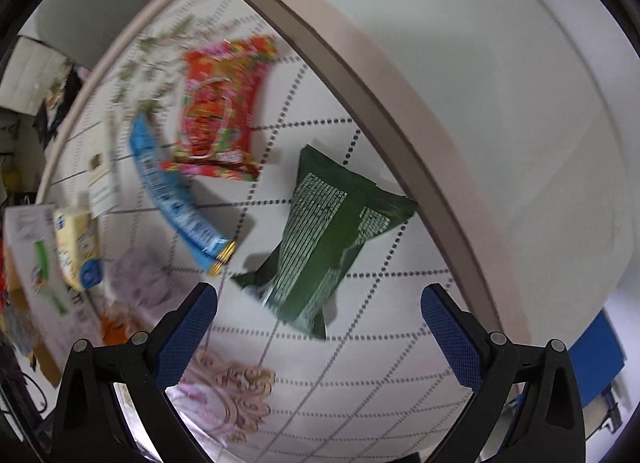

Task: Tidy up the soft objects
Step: 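Grasp the orange snack bag with the left tool while the right tool grasps the green bag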

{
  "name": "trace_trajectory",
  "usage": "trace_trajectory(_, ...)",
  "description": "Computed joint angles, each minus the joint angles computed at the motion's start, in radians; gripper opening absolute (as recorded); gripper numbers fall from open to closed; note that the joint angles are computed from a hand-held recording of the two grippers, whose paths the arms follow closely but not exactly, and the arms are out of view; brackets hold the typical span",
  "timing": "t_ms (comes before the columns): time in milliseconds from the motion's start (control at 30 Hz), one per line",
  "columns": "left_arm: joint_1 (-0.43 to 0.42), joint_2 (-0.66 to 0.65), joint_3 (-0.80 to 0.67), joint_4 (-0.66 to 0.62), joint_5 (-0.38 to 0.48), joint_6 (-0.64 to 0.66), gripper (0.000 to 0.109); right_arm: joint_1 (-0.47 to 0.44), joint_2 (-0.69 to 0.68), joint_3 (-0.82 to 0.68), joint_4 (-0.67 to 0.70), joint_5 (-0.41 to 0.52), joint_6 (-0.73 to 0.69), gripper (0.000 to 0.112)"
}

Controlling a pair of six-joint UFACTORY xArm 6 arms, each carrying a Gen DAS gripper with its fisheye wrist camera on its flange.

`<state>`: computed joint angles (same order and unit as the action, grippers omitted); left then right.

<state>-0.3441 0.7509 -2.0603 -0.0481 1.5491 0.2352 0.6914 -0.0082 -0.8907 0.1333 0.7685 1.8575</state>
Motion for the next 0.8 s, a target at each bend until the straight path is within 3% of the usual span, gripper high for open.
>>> trace_trajectory(67, -0.009, 0.026, -0.004, 0.024, -0.005, -0.009, 0.096, -0.006, 0.019, 0.014, 0.029, -0.039, -0.023, 0.103)
trace_trajectory(133, -0.016, 0.044, -0.002, 0.038, -0.020, -0.022, 0.075, -0.010, 0.041, 0.013, 0.064, -0.056, -0.052, 0.101)
trace_trajectory(233, -0.022, 0.065, -0.001, 0.055, -0.032, -0.037, 0.058, -0.013, 0.068, 0.021, 0.104, -0.104, -0.075, 0.094)
trace_trajectory(367, -0.024, 0.017, 0.097, 0.075, -0.126, -0.039, 0.052, -0.005, 0.098, 0.047, 0.186, -0.178, -0.110, 0.052)
trace_trajectory(467, -0.021, -0.053, 0.189, 0.080, -0.177, -0.024, 0.044, 0.010, 0.099, 0.039, 0.146, -0.169, -0.055, 0.040)
trace_trajectory(667, -0.002, -0.250, 0.419, 0.033, -0.224, 0.041, 0.043, 0.076, 0.082, 0.003, 0.085, -0.159, 0.000, 0.035)
trace_trajectory(800, 0.044, -0.415, 0.553, -0.022, -0.192, 0.113, 0.042, 0.137, 0.099, -0.076, 0.035, -0.138, 0.020, 0.034)
